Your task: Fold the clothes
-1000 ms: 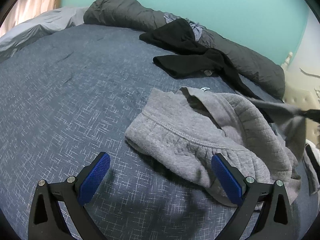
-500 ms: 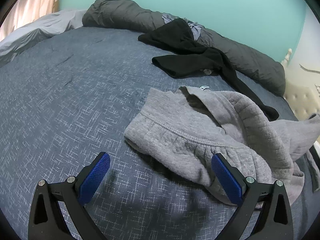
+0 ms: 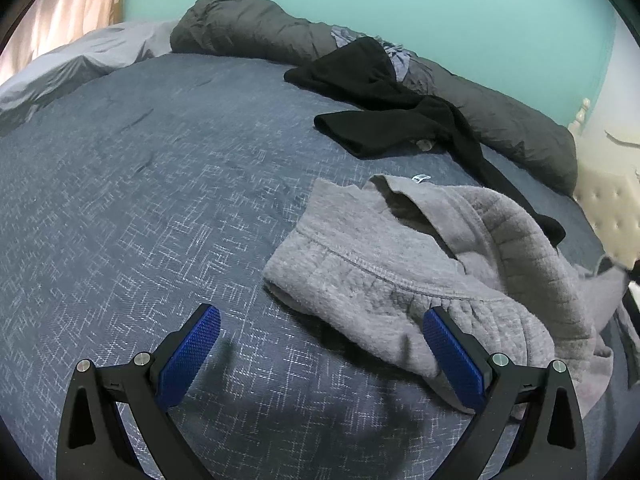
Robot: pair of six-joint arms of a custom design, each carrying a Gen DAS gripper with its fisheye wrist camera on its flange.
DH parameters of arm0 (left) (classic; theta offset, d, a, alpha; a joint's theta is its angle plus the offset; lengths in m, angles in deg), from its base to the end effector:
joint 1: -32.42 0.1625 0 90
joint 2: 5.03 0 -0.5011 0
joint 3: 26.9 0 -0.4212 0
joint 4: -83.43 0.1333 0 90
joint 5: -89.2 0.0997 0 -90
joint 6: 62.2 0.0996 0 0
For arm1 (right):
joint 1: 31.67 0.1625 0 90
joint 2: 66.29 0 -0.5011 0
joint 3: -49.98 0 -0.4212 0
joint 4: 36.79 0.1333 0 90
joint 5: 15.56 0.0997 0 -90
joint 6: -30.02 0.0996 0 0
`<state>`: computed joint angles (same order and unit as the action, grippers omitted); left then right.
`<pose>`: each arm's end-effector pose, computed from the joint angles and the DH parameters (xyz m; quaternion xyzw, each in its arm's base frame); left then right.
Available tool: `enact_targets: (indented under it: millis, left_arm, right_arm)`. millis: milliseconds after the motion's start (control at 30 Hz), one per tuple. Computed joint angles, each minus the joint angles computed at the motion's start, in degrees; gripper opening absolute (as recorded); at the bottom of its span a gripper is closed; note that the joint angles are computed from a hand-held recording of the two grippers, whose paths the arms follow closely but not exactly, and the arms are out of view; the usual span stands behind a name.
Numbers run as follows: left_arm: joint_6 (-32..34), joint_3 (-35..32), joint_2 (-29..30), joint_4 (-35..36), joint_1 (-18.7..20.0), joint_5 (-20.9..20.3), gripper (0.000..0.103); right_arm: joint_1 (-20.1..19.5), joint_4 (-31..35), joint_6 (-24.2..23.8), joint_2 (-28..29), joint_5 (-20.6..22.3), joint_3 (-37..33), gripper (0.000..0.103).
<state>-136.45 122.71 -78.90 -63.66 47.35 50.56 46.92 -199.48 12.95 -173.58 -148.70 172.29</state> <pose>-0.2524 -0.2858 0.1448 0.0766 0.8888 -0.3738 0.2540 -0.0098 -0.3781 0.5772 -0.1369 -0.8224 0.3555 0.4225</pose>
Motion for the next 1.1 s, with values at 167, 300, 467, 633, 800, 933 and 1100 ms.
enact_targets:
  millis: [167,300,467,633,800,933,1100]
  left_arm:
    - [-0.76,0.06,-0.31,0.52,-0.35,0.13,0.103]
    - [-0.66,-0.04,0.00,0.36,-0.39,0.09,0.103]
    - [-0.54,-0.19,0.33,0.54,-0.59,0.10,0.103]
    - [-0.99,-0.25,0.02,1.28,-0.78,0.36,0.103]
    - [-0.81,-0.23,-0.28,1.37,-0.77,0.61,0.103]
    - [-1.03,-0.10,-0.76,1.39,-0.78,0.66,0.103]
    - [-1.37,0.16,-1.37,1.11,-0.98,0.86,0.103]
  right_arm:
    - [-1.23,-7.26,-4.61,-2.96,4.49,2.94,0.033]
    - [0.46,-5.57,-4.95,-4.56,7.50,2.08,0.042]
    - [3.00,3.79,-3.31,-5.05,14.74,1.01,0.053]
    - [8.17,14.19,-3.30,-0.05,19.93,2.14,0.057]
    - [14.26,15.58,-3.07,5.94,22.65,4.67,0.057]
    - [19.70,17.06,-3.08,11.43,25.18,5.73,0.058]
    - [24.77,17.14,-4.35,17.57,26.27,5.96,0.059]
